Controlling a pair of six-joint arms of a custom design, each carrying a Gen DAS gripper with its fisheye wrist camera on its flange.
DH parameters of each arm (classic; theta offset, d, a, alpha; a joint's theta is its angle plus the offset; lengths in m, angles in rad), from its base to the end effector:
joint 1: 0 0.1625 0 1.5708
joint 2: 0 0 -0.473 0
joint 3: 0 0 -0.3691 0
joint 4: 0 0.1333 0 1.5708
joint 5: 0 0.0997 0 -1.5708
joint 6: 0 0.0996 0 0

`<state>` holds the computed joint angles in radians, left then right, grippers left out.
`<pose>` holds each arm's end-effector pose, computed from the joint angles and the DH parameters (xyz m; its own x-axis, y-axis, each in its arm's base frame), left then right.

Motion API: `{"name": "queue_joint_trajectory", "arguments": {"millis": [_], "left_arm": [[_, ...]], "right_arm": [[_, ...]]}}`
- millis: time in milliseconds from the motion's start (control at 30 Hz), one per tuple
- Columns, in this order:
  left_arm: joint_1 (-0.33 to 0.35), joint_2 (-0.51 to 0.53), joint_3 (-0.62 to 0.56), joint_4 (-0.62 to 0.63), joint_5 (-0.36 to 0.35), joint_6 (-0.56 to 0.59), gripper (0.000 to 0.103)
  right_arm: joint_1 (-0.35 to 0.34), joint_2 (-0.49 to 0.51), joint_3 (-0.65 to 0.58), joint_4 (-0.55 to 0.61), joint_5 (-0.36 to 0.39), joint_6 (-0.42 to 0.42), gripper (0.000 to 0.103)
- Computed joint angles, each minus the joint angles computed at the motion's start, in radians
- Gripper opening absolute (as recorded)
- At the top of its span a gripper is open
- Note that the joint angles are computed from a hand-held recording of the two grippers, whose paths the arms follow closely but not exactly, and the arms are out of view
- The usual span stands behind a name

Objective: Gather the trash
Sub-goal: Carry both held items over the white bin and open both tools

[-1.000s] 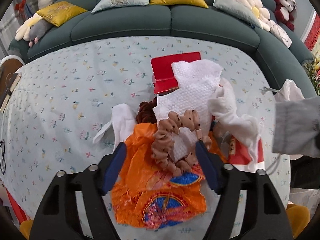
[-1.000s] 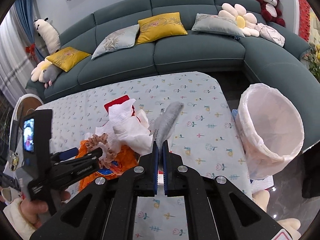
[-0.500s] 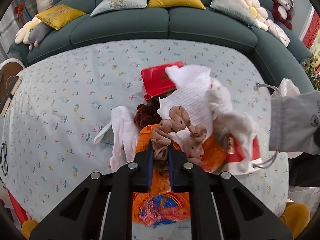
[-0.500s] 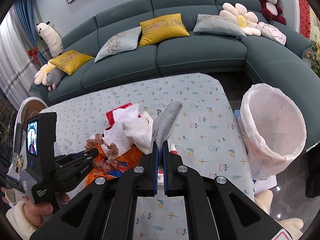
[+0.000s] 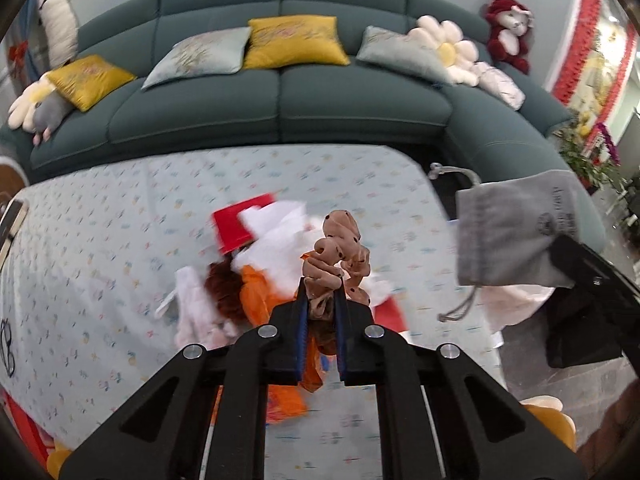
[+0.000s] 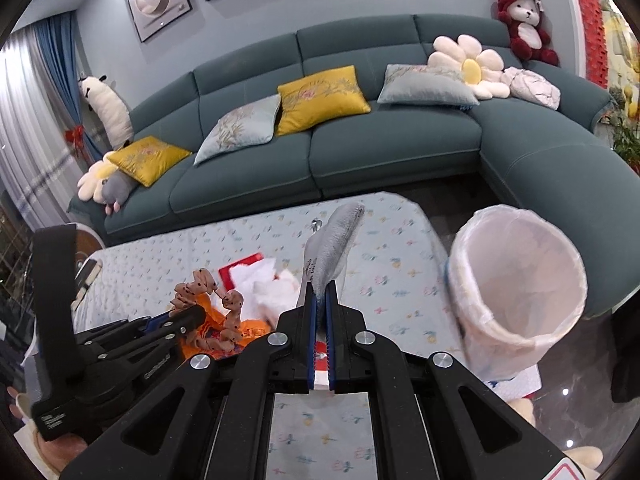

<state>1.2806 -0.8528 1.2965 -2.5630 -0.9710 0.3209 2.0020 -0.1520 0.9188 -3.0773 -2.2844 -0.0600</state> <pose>-0.0394 -0.7944 0.3421 -0.7535 0.2144 -0.6215 0.5077 0.7903 -0.3429 0.4204 -0.7508 -0.0104 -0.8511 0.0445 0.5231 -0.3604 0.6749 -0.6439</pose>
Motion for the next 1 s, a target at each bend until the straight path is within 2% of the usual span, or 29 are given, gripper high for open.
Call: {"name": "queue_joint_trajectory", "arguments": {"millis": [233,467,633,833,967,1000], "left_arm": [[-0.052,0.034,-0.016,0.031,-0.063,0.003,0.01],[-0.1,0.129,-0.081,0.063,-0.138,0.032,0.011],[-0.126,0.218,-0.143,0.096,-0.177,0.039,0.011],[-0.136,0.305,-0.214,0.141,-0.183,0.041,0.011],[-0.133,0.34,-0.249,0.164,-0.188,0.018,0.02],[-0.134,0.344,-0.251,0.16,-0.184,0.016,0.028]], "right_arm": [[-0.028,-0.066,0.096,-0.115,-0.037,-0.034,0.004],[-0.097,-0.147,0.202,-0.194,-0.103,-0.03,0.004],[-0.149,-0.189,0.249,-0.215,-0.124,-0.018,0.004],[-0.195,-0.204,0.263,-0.2,-0.131,-0.005,0.005],[-0.209,-0.206,0.259,-0.2,-0.143,0.012,0.016],[-0.212,-0.212,0.267,-0.206,-0.135,0.021,0.021]]}}
